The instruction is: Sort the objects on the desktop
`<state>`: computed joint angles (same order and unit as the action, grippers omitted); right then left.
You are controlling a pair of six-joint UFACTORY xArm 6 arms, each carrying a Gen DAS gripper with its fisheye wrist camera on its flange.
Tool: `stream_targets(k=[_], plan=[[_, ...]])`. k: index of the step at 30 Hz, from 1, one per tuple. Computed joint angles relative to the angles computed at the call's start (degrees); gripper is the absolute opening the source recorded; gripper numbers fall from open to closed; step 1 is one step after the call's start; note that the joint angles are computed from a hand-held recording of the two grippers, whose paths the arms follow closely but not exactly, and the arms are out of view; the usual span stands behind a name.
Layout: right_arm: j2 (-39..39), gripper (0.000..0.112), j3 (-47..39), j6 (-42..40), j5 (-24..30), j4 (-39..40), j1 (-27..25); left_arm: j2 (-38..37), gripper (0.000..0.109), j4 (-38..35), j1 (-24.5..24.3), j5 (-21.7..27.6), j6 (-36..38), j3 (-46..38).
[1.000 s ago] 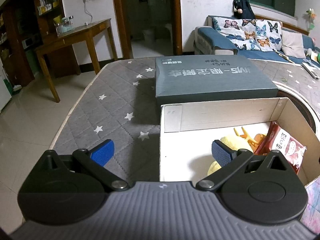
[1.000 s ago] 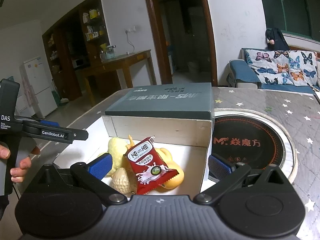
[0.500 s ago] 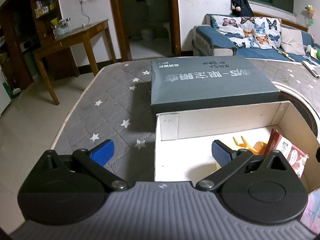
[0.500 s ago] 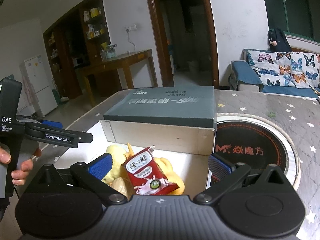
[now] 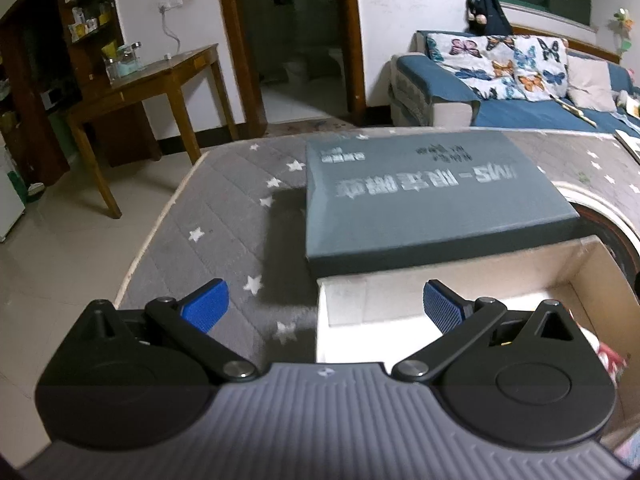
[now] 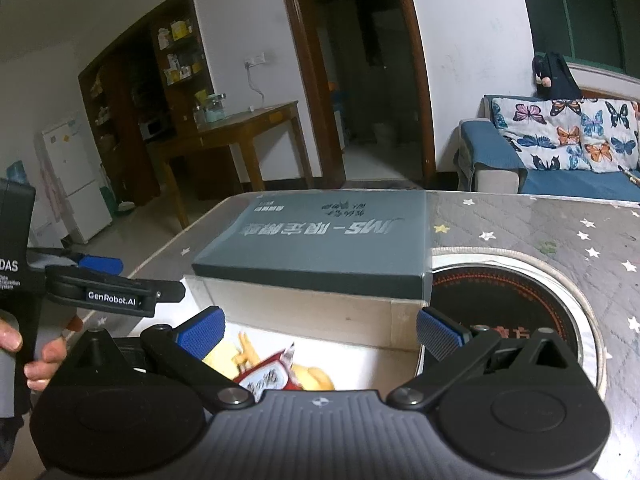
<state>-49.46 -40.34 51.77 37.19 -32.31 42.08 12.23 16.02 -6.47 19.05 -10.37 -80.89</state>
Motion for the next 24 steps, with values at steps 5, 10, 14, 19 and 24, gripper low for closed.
stream_targets(k=[5,10,14,19,24], plan=[[3.35,0.103,-2.41,-5.76,-2.64,4.98,-4.98,3.91,0.103,1.60,0.41,1.97,-1.97,-5.99],[6.70,0.103,-4.01,-11.12,-5.43,11.46,-9.71,7.70,0.103,0.56,0.53,4.76,-1.53,-11.67],[8.97,0.103,-4.78,-13.76,-6.69,14.90,-12.35,8.99,0.103,-1.04,0.18,5.80,0.12,-13.28],[10.87,0.103,-4.99,-15.82,-8.27,18.17,-14.58,10.04,0.103,-1.10,-0.06,6.38,0.60,-14.23],[14.23,0.103,-7.19,-18.29,-7.66,18.86,-15.15,13.14,0.103,-1.66,0.20,7.98,0.36,-18.23]])
